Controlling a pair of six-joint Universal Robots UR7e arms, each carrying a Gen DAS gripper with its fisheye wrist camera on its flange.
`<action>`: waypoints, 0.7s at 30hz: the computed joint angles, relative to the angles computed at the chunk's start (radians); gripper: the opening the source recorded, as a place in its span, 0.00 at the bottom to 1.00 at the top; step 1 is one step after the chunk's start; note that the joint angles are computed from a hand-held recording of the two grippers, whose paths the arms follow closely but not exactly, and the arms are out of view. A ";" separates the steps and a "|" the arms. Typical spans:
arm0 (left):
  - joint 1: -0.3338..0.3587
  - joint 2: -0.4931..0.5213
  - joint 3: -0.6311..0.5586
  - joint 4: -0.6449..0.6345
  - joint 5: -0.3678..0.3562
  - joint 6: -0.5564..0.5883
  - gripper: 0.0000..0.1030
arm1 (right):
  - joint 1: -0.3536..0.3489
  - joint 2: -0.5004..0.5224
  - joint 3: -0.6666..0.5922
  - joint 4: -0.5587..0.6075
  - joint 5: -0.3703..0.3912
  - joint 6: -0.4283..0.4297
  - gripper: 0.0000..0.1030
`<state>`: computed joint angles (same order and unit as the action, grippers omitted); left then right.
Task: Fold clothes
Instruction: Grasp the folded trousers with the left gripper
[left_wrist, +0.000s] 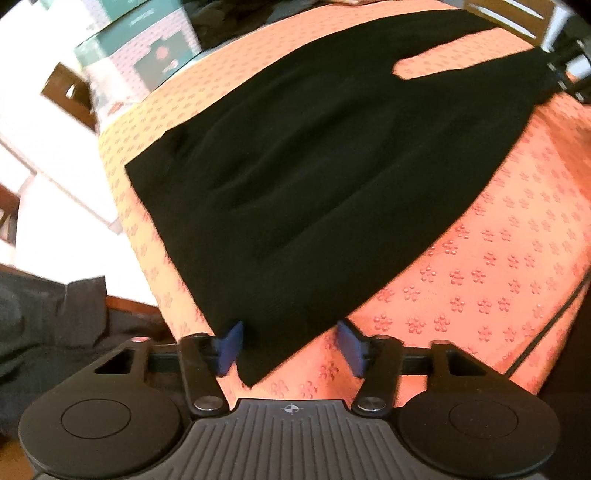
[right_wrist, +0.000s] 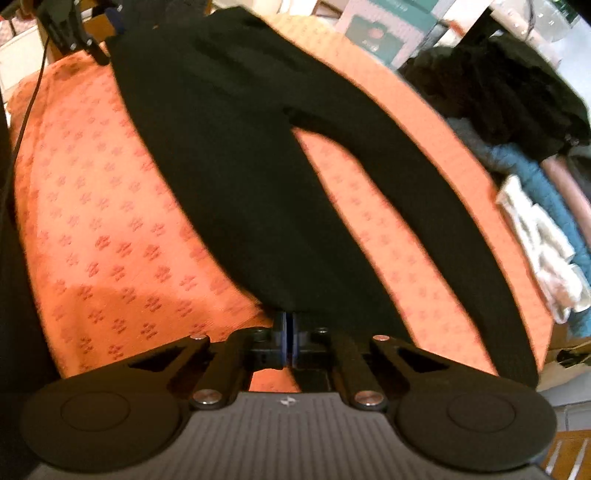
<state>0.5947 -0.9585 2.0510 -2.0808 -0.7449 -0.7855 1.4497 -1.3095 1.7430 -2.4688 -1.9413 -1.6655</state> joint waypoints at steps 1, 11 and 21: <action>-0.003 0.001 -0.002 0.006 0.011 0.002 0.29 | 0.004 0.000 -0.002 -0.012 0.010 0.001 0.03; 0.001 -0.020 -0.046 -0.016 0.146 0.048 0.09 | 0.063 0.096 -0.118 -0.118 0.050 0.001 0.01; 0.124 -0.013 -0.200 -0.068 0.221 0.164 0.09 | 0.102 0.321 -0.340 -0.221 0.043 -0.014 0.01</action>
